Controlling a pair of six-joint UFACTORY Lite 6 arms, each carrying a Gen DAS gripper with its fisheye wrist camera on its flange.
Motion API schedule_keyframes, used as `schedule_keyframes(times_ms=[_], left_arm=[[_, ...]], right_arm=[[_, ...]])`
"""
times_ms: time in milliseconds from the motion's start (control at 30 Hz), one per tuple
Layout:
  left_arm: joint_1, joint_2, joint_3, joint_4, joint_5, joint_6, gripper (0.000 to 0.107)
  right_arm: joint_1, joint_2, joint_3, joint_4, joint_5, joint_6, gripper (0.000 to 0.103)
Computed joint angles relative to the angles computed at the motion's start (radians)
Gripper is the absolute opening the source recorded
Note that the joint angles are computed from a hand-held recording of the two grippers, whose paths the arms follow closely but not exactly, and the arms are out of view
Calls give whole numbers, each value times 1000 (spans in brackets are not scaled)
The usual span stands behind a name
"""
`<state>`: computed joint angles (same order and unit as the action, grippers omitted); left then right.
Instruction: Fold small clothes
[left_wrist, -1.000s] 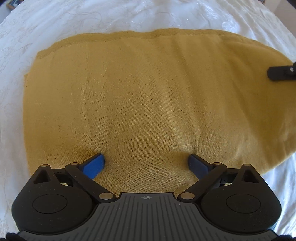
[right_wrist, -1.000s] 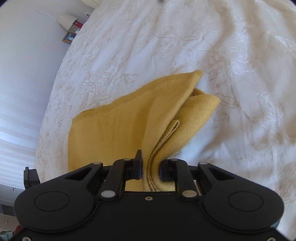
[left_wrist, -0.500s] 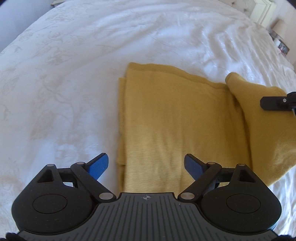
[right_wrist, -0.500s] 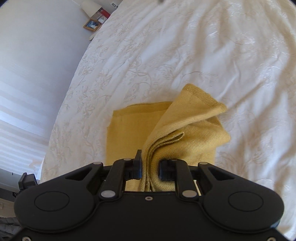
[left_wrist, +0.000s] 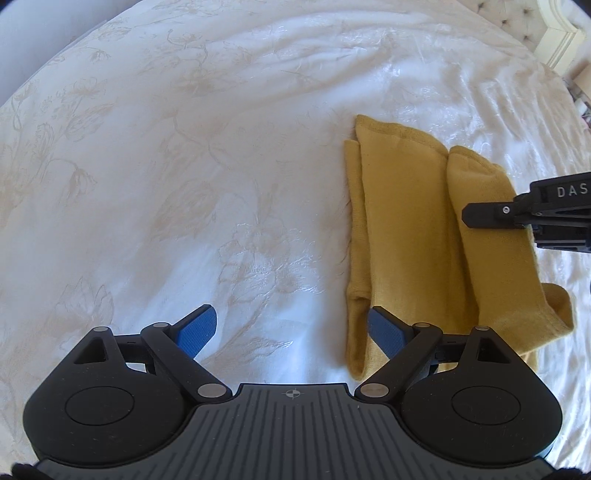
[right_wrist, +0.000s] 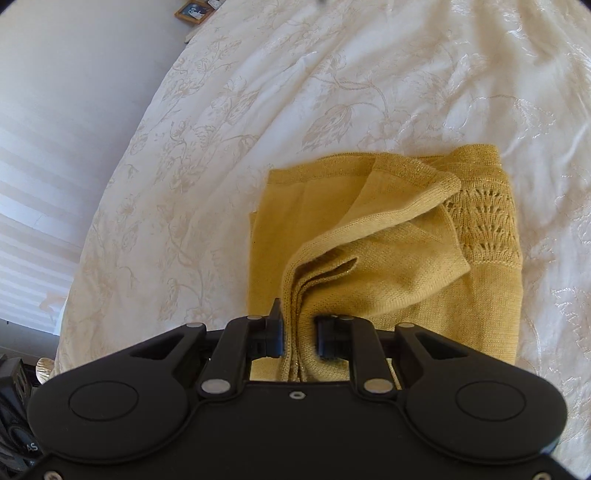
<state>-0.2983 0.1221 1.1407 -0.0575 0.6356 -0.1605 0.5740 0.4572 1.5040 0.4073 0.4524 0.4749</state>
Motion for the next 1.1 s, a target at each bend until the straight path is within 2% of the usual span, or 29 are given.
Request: schedule_keyframes(times_ms=[167,233,300,433,533,600,667,733,900,1100], left_arm=[[21,-19,-25,-28,11,50,90],[29,-28,-31,-32,18,70,90],[33,-30,-32,-37,22,83,90],[40,-36,-29,-33,28,85,90],[45,-44,-26,-28,33,92,90],[48,-45,-14,-33,38,107,90],[45,-34,13,-38,43,119,90],[33,-12,53,-38,44,126,90],[-16,109,207,-73,37,142,90],[-134,327,466,-35,15,122,90]], right_arm=[[47,107,123,-157,33,172,27],[59,157,183,-188,52,220,34],[58,182,207,-119,36,168,44],[62,140,149,131,-96,-71,45],[63,76,91,141,-143,-82,45],[59,17,28,80,-169,-19,45],[56,-58,-58,-71,-190,130,45],[58,-125,-136,-258,-185,309,45],[72,-260,-314,-557,-143,604,45],[90,-354,-454,-708,-112,760,45]])
